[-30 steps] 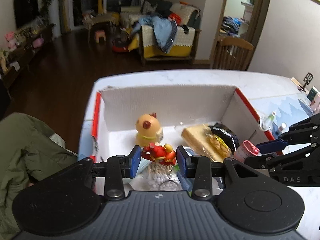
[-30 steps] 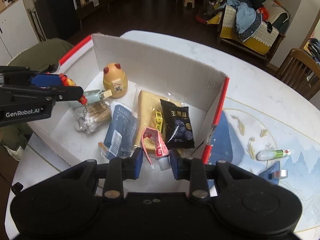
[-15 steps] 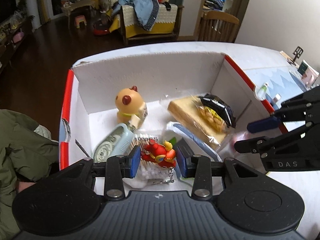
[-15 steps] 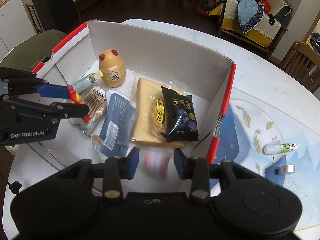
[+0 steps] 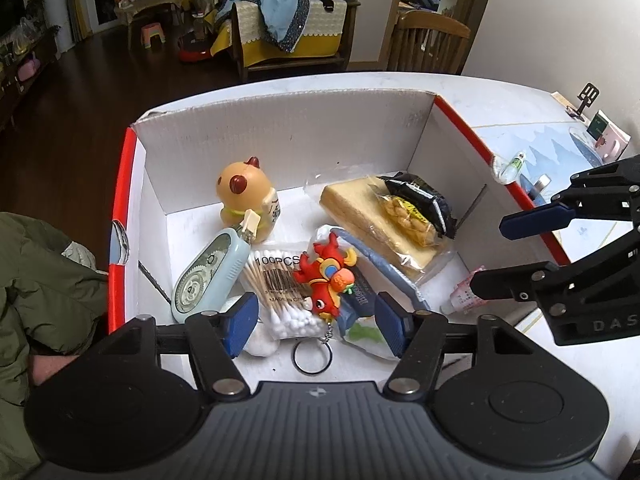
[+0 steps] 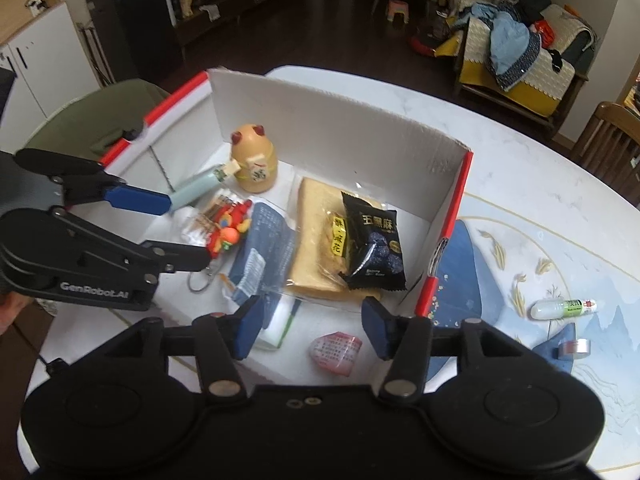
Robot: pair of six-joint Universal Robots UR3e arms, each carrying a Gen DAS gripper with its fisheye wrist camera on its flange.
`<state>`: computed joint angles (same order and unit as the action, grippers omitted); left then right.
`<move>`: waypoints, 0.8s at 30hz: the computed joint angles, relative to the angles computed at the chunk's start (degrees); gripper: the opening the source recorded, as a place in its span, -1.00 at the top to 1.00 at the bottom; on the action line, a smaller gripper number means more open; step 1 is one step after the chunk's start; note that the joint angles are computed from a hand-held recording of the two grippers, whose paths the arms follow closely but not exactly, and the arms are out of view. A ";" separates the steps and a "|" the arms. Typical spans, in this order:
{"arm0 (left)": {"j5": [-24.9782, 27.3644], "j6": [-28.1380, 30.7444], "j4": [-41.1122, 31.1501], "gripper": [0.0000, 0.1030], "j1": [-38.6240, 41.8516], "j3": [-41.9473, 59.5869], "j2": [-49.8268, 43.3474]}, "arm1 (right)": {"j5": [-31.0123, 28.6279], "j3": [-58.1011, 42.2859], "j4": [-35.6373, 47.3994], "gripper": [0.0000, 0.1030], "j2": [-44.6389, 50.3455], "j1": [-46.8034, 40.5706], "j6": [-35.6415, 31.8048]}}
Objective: Organize objects
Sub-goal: 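Lower both items into the box and open both tools, then withdraw both tools from the box back over the glue stick and tin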
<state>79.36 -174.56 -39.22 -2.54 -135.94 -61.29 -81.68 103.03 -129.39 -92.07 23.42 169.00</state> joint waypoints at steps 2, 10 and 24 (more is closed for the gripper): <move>1.46 -1.05 0.12 -0.23 -1.57 0.44 0.33 | 1.53 0.94 0.41 -0.10 -1.99 -1.10 -0.72; 6.37 -7.66 0.59 -0.23 -8.27 2.86 1.78 | 8.19 4.15 2.49 -0.24 -9.85 -6.05 -5.06; 20.05 -23.13 2.69 -0.46 -25.78 11.81 -5.66 | 23.18 9.24 17.05 -0.66 -27.00 -22.97 -20.84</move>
